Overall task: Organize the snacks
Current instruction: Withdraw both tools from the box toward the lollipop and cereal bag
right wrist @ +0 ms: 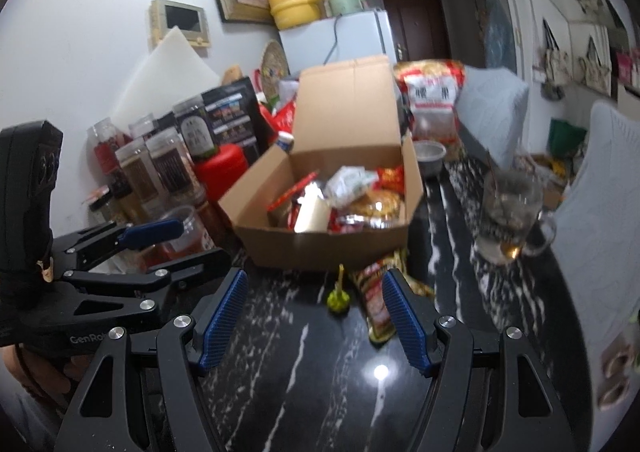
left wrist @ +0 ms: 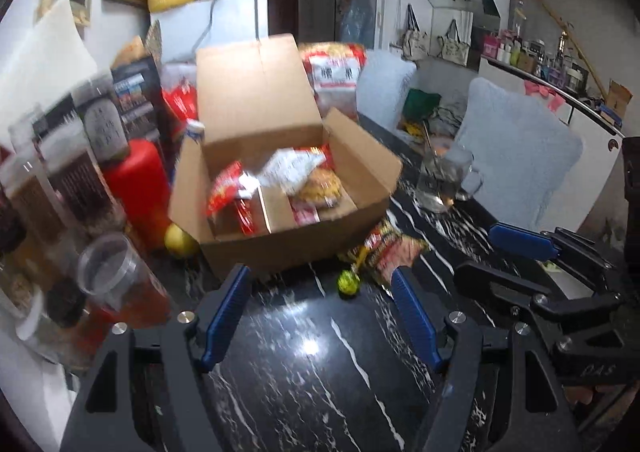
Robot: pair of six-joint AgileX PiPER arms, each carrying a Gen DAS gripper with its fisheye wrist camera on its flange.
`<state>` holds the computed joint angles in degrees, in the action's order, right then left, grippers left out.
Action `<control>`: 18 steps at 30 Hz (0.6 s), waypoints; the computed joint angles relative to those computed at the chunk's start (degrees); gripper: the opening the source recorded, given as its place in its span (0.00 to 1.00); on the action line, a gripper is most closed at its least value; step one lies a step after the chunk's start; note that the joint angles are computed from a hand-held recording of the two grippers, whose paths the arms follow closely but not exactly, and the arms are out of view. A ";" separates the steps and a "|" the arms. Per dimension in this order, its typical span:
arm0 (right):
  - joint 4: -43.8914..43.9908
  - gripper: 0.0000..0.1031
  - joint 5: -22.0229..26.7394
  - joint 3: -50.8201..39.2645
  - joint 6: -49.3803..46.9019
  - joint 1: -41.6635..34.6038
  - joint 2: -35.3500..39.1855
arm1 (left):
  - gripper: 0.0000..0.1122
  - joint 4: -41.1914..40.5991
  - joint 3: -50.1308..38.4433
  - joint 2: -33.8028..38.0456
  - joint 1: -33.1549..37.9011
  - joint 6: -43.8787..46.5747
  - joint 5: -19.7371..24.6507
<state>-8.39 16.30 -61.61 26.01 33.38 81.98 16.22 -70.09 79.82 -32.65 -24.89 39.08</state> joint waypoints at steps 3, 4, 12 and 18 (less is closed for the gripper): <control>2.78 0.68 -0.92 1.58 -1.89 -0.91 0.52 | 0.64 -2.45 1.43 0.96 0.22 1.46 -0.76; 3.72 0.68 -1.12 2.08 -2.65 -1.21 0.78 | 0.64 -3.01 2.00 1.21 0.11 1.58 -1.12; -5.74 0.68 -2.03 4.50 6.88 -1.38 3.13 | 0.64 -6.34 3.91 5.00 0.05 3.48 -3.21; -12.84 0.68 -0.92 3.82 12.38 -1.68 6.14 | 0.64 -5.01 3.29 8.85 0.18 2.40 -4.21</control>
